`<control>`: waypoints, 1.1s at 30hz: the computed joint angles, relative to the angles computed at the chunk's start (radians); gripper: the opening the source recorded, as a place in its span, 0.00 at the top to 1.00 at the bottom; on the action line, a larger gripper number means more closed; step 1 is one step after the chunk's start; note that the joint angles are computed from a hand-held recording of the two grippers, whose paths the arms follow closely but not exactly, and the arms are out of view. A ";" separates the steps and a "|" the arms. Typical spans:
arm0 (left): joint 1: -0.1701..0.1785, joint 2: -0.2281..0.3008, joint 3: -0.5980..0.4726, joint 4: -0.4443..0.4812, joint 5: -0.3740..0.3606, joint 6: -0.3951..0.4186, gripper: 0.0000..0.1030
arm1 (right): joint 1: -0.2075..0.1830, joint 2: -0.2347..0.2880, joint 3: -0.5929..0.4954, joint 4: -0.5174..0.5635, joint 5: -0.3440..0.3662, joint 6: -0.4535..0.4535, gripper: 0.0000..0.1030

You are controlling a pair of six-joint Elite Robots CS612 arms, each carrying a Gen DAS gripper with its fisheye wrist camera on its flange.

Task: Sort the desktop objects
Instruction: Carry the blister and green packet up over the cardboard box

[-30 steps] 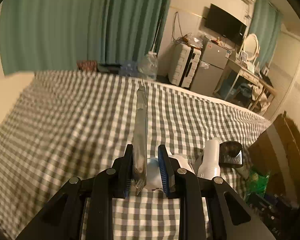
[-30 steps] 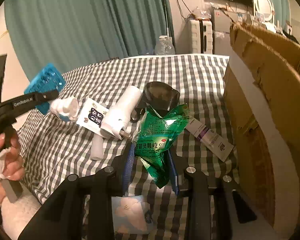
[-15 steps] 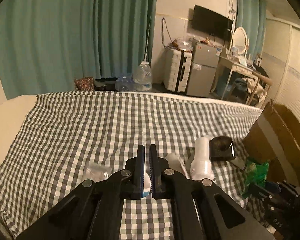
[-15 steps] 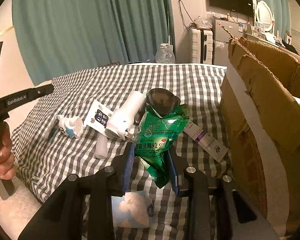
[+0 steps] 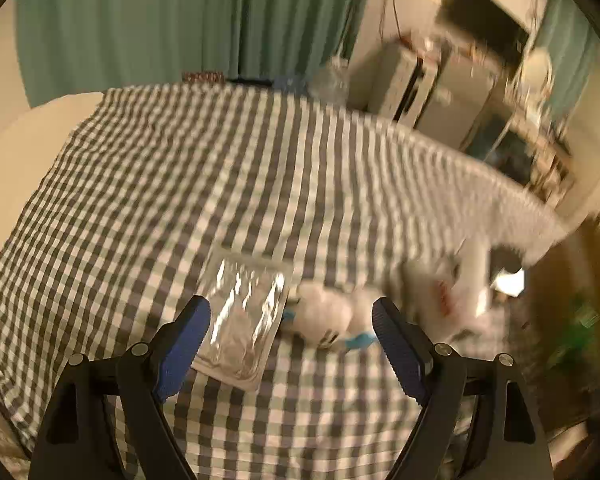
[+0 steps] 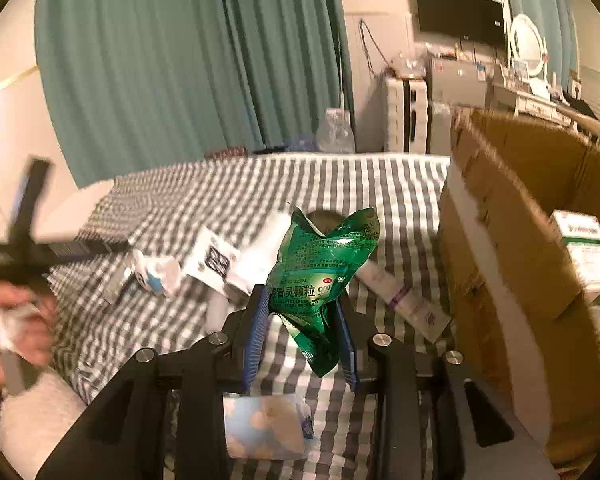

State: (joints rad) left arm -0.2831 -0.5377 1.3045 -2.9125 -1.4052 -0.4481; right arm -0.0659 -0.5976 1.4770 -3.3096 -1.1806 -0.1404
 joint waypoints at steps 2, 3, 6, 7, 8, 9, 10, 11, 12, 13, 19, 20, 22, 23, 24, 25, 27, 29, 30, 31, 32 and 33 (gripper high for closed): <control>-0.002 0.005 -0.013 0.061 0.006 -0.004 0.17 | -0.002 -0.006 0.008 -0.026 0.010 0.006 0.69; -0.001 0.003 -0.011 0.075 0.012 -0.017 0.17 | -0.003 -0.010 0.012 -0.036 0.016 0.009 0.69; -0.006 -0.003 -0.008 0.128 0.077 -0.037 0.17 | -0.006 -0.019 0.019 -0.056 0.036 0.016 0.69; -0.008 0.001 -0.020 0.175 0.094 -0.034 0.17 | -0.008 -0.022 0.023 -0.063 0.045 0.019 0.69; -0.008 0.007 -0.034 0.223 0.097 -0.034 0.17 | -0.007 -0.024 0.025 -0.068 0.049 0.021 0.69; -0.007 0.015 -0.052 0.283 0.094 -0.039 0.17 | -0.007 -0.028 0.029 -0.076 0.056 0.021 0.69; -0.004 0.024 -0.070 0.333 0.087 -0.050 0.17 | -0.007 -0.030 0.031 -0.083 0.060 0.021 0.69; -0.001 0.031 -0.083 0.366 0.078 -0.062 0.19 | -0.008 -0.033 0.035 -0.093 0.064 0.021 0.69; 0.001 0.030 -0.079 0.356 0.073 -0.069 0.22 | -0.008 -0.036 0.038 -0.105 0.067 0.023 0.69; 0.003 0.030 -0.075 0.344 0.068 -0.076 0.25 | -0.008 -0.039 0.041 -0.118 0.072 0.026 0.69; -0.002 0.016 -0.038 0.284 0.086 -0.078 0.44 | -0.011 -0.059 0.060 -0.184 0.089 0.053 0.69; -0.004 0.009 -0.025 0.261 0.094 -0.077 0.58 | -0.014 -0.061 0.065 -0.195 0.095 0.056 0.69; -0.019 -0.009 0.002 0.210 0.152 -0.057 0.76 | -0.018 -0.065 0.070 -0.215 0.104 0.062 0.69; -0.027 -0.016 0.010 0.191 0.182 -0.044 0.80 | -0.018 -0.068 0.073 -0.222 0.106 0.064 0.69; -0.032 -0.023 0.023 0.157 0.189 -0.027 0.83 | -0.018 -0.071 0.076 -0.231 0.107 0.066 0.69; -0.034 -0.028 0.032 0.137 0.183 -0.015 0.85 | -0.019 -0.074 0.079 -0.237 0.107 0.066 0.69; -0.039 -0.034 0.048 0.119 0.189 -0.010 0.88 | -0.020 -0.078 0.082 -0.245 0.110 0.069 0.69; -0.037 -0.037 0.054 0.120 0.173 -0.025 0.88 | -0.022 -0.080 0.085 -0.253 0.112 0.072 0.69; -0.035 -0.037 0.054 0.117 0.171 -0.033 0.89 | -0.022 -0.080 0.084 -0.258 0.109 0.077 0.69; -0.032 -0.037 0.053 0.111 0.171 -0.036 0.89 | -0.027 -0.082 0.091 -0.265 0.114 0.078 0.69; -0.032 -0.043 0.066 0.087 0.171 -0.038 0.91 | -0.028 -0.082 0.091 -0.267 0.116 0.083 0.69; -0.029 -0.043 0.068 0.067 0.167 -0.031 0.93 | -0.030 -0.084 0.093 -0.270 0.119 0.086 0.69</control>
